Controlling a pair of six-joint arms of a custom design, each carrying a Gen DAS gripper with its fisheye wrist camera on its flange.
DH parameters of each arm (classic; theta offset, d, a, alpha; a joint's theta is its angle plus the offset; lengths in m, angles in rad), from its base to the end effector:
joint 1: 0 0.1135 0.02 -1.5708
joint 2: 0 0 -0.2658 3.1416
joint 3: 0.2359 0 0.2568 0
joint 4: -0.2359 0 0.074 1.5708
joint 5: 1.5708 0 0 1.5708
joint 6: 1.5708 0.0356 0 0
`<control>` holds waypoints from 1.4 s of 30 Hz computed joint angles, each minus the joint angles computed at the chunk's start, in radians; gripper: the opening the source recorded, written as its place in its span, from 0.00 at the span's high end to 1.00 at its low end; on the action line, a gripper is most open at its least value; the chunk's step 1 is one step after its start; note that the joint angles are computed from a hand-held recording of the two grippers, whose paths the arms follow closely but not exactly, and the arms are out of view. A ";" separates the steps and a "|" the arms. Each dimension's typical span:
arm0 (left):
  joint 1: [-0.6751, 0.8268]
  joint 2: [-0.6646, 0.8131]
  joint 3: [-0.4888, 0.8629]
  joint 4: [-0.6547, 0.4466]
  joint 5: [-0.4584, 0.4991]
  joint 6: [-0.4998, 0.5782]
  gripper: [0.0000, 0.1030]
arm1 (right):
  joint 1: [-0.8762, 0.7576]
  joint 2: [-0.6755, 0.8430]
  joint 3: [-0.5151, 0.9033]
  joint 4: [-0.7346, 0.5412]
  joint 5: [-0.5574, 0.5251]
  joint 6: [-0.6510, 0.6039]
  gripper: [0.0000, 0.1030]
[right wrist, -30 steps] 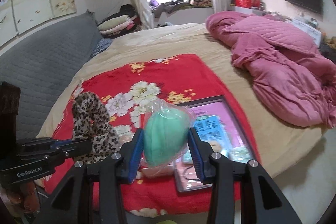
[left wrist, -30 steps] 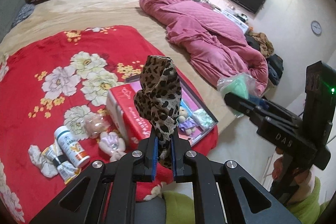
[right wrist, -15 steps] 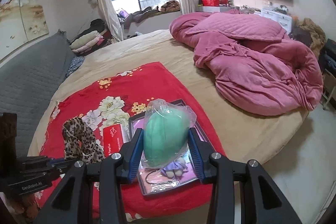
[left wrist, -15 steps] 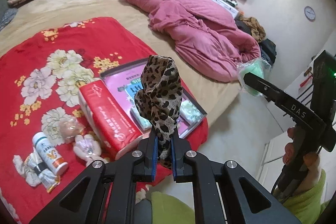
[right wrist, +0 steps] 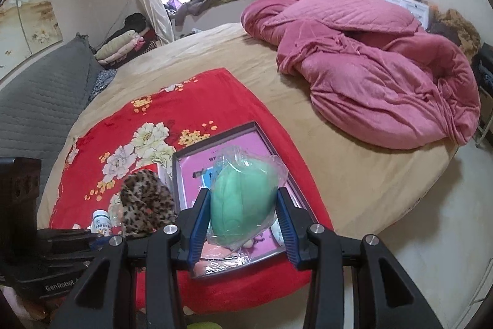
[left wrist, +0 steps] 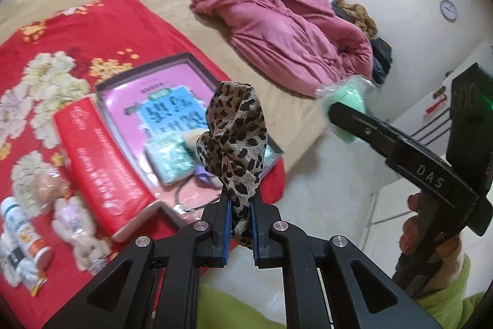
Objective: Organize soft objects
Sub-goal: 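Lift and carry the scrunchie and green sponge over the pink tray with both tools, then lower the scrunchie and green sponge into the tray and open both tools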
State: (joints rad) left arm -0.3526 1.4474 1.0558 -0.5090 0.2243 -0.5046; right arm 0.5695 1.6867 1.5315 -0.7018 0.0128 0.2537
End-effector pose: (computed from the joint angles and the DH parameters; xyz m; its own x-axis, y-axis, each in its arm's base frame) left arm 0.2868 -0.1140 0.2523 -0.8693 -0.1824 -0.4595 0.0527 0.8900 -0.4529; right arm 0.3190 0.2037 0.3154 -0.7498 -0.1820 -0.6362 -0.3553 0.9218 0.1550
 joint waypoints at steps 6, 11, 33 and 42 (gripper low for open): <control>0.000 0.136 0.048 0.067 0.080 -0.009 0.90 | -0.027 0.036 -0.008 0.012 -0.028 -0.009 0.59; 0.022 0.241 0.090 0.094 0.146 -0.010 0.90 | -0.043 0.092 0.001 0.023 -0.047 -0.014 0.59; 0.089 0.424 0.167 0.000 0.066 0.073 0.90 | -0.048 0.402 0.131 -0.008 -0.074 -0.056 0.59; 0.079 0.446 0.216 -0.061 -0.026 0.113 0.86 | -0.041 0.425 0.098 0.020 -0.092 -0.067 0.59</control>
